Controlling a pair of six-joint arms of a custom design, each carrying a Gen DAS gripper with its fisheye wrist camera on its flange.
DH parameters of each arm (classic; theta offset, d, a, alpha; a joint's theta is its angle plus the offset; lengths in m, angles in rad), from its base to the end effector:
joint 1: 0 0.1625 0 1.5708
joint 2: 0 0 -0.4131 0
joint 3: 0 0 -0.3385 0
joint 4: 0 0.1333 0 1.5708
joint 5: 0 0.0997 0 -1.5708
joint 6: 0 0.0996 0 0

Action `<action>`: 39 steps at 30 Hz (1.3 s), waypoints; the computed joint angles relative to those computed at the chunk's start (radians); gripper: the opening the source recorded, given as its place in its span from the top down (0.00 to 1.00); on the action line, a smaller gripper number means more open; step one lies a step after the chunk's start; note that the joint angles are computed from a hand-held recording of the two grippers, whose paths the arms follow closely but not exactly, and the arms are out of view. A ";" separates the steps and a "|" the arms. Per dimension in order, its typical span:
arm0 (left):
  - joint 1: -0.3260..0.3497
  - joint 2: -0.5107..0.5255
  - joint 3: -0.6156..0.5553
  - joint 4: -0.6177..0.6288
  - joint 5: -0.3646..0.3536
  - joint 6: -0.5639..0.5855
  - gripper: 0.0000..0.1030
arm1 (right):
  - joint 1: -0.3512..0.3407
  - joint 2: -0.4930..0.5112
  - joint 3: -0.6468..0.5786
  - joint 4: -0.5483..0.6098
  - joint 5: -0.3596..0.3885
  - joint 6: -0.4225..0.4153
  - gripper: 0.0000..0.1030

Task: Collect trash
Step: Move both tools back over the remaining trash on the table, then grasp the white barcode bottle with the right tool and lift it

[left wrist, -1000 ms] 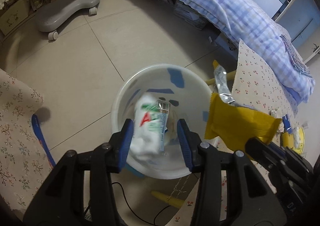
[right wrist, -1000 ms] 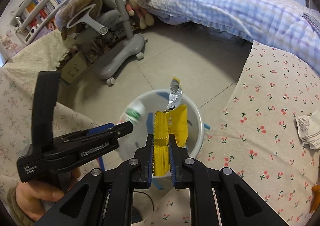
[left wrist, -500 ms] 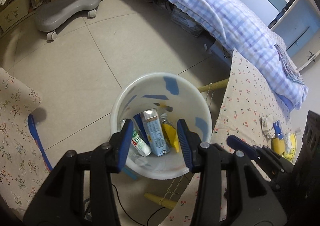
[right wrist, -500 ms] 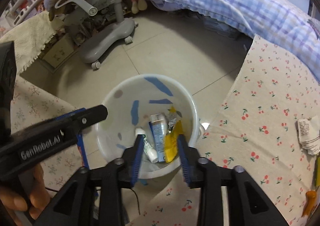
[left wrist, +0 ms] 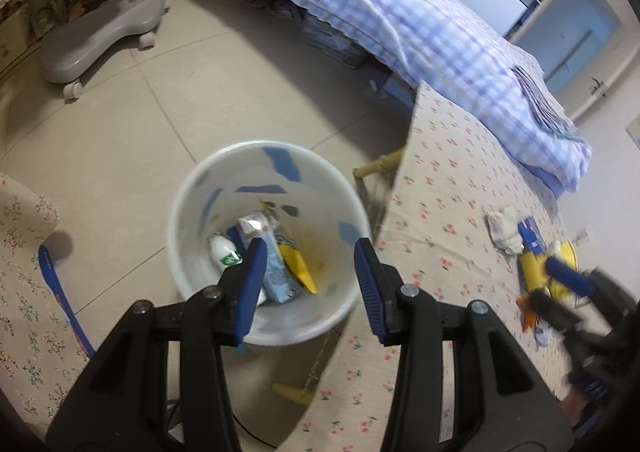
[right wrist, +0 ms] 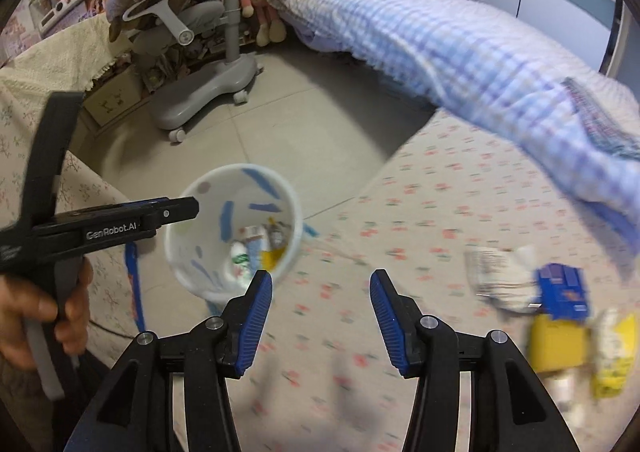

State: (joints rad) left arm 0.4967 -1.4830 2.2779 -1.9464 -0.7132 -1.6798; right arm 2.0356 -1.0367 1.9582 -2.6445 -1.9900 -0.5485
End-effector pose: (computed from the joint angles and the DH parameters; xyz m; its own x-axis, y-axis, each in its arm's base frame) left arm -0.1976 -0.3444 0.2323 -0.7938 -0.5112 -0.3296 -0.1282 0.6703 -0.7309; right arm 0.3193 -0.4298 0.1736 -0.4893 -0.7630 0.4224 -0.8182 0.5692 0.0804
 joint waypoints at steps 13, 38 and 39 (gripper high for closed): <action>-0.018 0.200 -0.051 -0.149 -0.025 0.182 0.39 | -0.186 -0.292 -0.033 -0.058 -0.033 -0.160 0.29; -0.026 0.585 -0.319 -0.313 -0.010 0.574 0.37 | -0.338 -0.187 -0.009 0.114 -0.343 -0.256 0.51; -0.022 0.590 -0.326 -0.314 -0.011 0.583 0.37 | -0.343 -0.180 -0.010 0.125 -0.357 -0.257 0.57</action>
State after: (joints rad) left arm 0.4752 -0.8933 1.9516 -2.2599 -0.7243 -1.0972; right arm 1.6928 -1.2163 1.9480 -2.5199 -2.3471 -0.8057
